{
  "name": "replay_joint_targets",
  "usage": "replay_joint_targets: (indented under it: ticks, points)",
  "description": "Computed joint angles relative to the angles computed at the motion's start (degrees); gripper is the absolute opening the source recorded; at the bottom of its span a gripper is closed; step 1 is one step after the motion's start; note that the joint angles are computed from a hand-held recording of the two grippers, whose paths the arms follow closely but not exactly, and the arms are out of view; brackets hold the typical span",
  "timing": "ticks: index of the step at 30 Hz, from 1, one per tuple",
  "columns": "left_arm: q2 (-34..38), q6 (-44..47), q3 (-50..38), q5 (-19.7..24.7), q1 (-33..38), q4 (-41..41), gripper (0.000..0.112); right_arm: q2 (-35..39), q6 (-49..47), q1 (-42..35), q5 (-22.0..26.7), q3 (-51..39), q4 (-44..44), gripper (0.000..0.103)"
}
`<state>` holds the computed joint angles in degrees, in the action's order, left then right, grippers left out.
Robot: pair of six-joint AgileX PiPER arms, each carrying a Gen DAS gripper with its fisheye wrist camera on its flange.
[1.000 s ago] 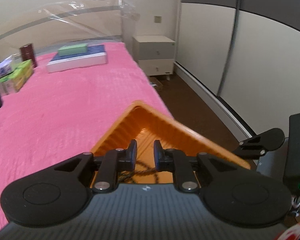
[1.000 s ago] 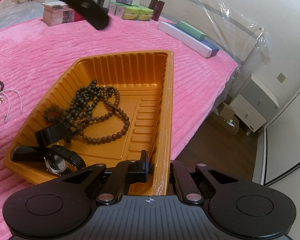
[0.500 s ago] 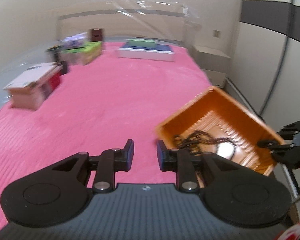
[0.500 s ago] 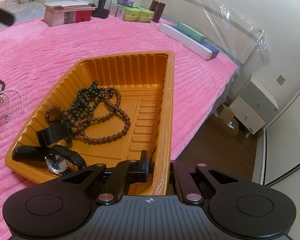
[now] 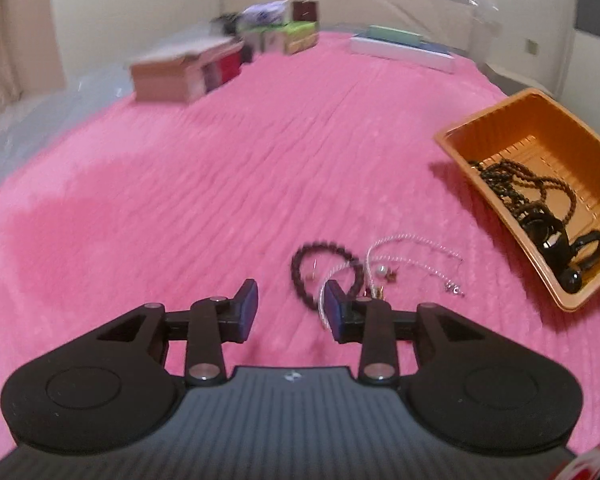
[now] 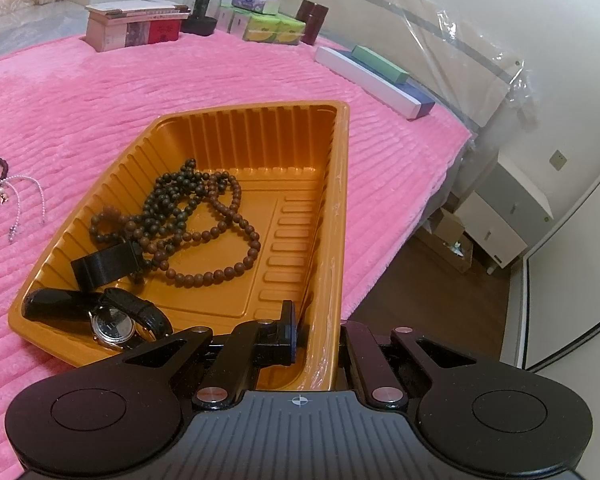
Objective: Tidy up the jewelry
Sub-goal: 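Grasp a white pearl necklace from the pile with the left tool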
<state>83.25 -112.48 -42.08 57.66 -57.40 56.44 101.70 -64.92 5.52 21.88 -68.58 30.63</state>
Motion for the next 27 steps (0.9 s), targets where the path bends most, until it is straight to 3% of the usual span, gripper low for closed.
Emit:
replay_joint_targets:
  ticks: [3, 6, 13, 16, 27]
  points:
    - [0.66, -4.05, 1.38, -3.84, 0.8, 0.77, 0.032, -0.04, 0.41, 0.13, -0.19, 0.07, -0.44, 0.005]
    - [2.23, -5.46, 1.48, -7.82, 2.7, 1.1, 0.021, -0.22, 0.47, 0.12, -0.41, 0.29, -0.51, 0.005]
    - [6.81, -5.63, 0.02, -12.34, 5.92, 1.5, 0.013, -0.32, 0.34, 0.04, -0.46, 0.44, -0.37, 0.005]
    - [6.89, -3.25, -0.47, -12.25, 5.97, 0.66, 0.002, -0.29, -0.01, -0.03, -0.5, 0.46, -0.1, 0.005]
    - [-1.22, 7.06, -4.46, -2.8, 4.15, 0.89, 0.002, -0.35, -1.06, -0.17, -0.55, 0.58, 1.05, 0.005]
